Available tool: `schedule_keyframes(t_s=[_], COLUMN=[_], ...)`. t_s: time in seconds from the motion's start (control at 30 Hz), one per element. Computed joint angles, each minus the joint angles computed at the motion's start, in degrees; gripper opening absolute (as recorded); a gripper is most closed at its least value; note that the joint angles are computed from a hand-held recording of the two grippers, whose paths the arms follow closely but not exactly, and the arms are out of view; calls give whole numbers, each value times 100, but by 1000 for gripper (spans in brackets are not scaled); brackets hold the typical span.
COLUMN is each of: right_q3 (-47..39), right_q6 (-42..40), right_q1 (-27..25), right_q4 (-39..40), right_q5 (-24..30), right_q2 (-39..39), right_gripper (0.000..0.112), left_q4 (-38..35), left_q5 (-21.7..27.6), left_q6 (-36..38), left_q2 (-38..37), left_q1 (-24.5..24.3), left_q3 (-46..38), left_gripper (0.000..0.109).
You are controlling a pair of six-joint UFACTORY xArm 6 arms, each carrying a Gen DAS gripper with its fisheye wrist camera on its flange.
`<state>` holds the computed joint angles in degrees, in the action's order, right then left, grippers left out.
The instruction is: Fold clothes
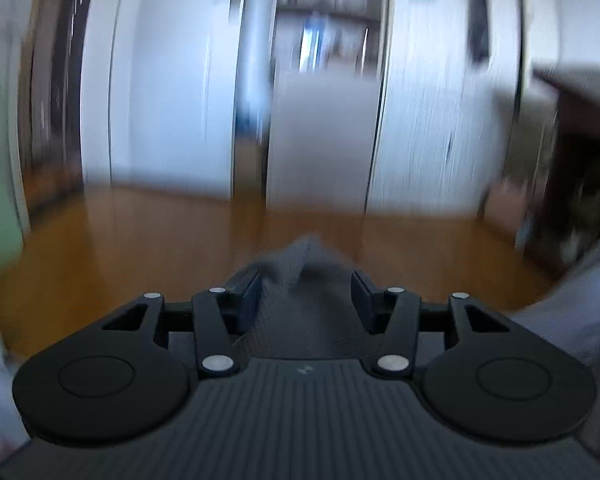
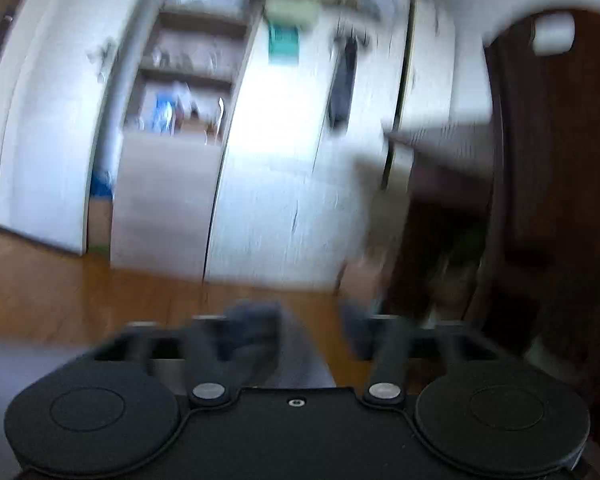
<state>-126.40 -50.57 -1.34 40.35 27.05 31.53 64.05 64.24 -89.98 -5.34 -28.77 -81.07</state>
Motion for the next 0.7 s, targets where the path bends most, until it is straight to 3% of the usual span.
schedule_keyframes(t_s=[0.07, 0.17, 0.27, 0.37, 0.43, 0.47, 0.57, 0.7], right_q3=[680, 2453, 3904, 5103, 5194, 5079, 4882, 4556], right_q6=[337, -766, -1372, -1363, -378, 0, 331, 791], right_q1=[-65, -458, -909, -1433, -1651, -1719, -1820, -1942], right_q4=[-51, 883, 998, 1177, 397, 59, 35, 86], right_q5=[230, 1054, 1538, 1641, 1977, 2223, 2432, 2943], right_q2=[-203, -1136, -1769, -2174, -2105, -1980, -1847, -1586], right_gripper=[65, 65, 65, 65, 65, 65, 65, 65], left_q4=[-613, -1366, -2024, -3078, -3204, -3184, -3229, -3617], left_q5=[-675, -1127, -1541, -2277, -2675, -2562, -2180, -2457], left_q6=[-364, -590, -794, -258, 2, 113, 441, 606], left_q2=[16, 59, 174, 193, 206, 321, 651, 523], left_q1=[147, 48, -102, -14, 104, 101, 86, 164], left_q3=[567, 1248, 1781, 2090, 2147, 2021, 1655, 1873], left_gripper=[52, 53, 53, 53, 58, 61, 62, 62])
